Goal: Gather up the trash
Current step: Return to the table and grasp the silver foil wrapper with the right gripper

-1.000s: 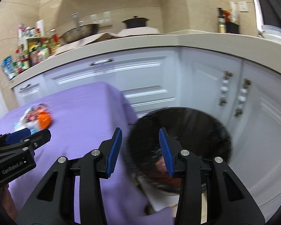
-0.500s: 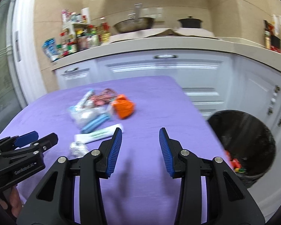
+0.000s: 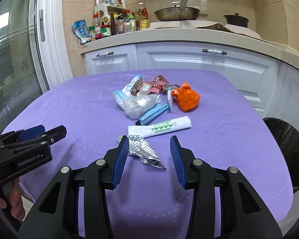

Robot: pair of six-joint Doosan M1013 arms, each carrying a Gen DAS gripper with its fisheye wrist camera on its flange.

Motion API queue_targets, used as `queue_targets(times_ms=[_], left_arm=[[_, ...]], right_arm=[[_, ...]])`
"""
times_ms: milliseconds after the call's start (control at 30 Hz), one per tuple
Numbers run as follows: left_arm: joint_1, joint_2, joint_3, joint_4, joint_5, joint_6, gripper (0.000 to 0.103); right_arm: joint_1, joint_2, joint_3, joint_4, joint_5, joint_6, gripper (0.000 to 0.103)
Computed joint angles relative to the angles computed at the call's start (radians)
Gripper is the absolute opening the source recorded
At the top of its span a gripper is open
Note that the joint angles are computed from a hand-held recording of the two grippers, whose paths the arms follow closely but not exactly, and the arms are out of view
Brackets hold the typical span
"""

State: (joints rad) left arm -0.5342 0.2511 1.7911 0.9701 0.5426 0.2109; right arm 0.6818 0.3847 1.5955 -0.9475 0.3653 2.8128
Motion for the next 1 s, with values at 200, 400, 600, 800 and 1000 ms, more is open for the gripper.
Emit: queue_targets(times_ms=[200, 400, 600, 800, 1000], left_arm=[[0.003, 0.005, 0.0, -0.022, -0.015, 0.02, 0.062], [0.005, 0.008, -0.002, -0.035, -0.023, 0.034, 0.062], [0.001, 0.009, -0.002, -0.034, -0.034, 0.041, 0.062], [-0.009, 0.011, -0.009, -0.041, -0.055, 0.064, 0.062], [-0.026, 0.022, -0.031, -0.069, -0.083, 0.125, 0.062]], right_arm=[[0.004, 0.017, -0.02, 0.086, 0.026, -0.104, 0.042], [0.003, 0.029, -0.031, 0.156, 0.044, -0.19, 0.024], [0.007, 0.021, -0.017, 0.107, 0.038, -0.167, 0.022], [0.011, -0.003, 0.01, -0.001, 0.033, -0.072, 0.009], [-0.001, -0.027, 0.044, -0.036, 0.032, 0.003, 0.006]])
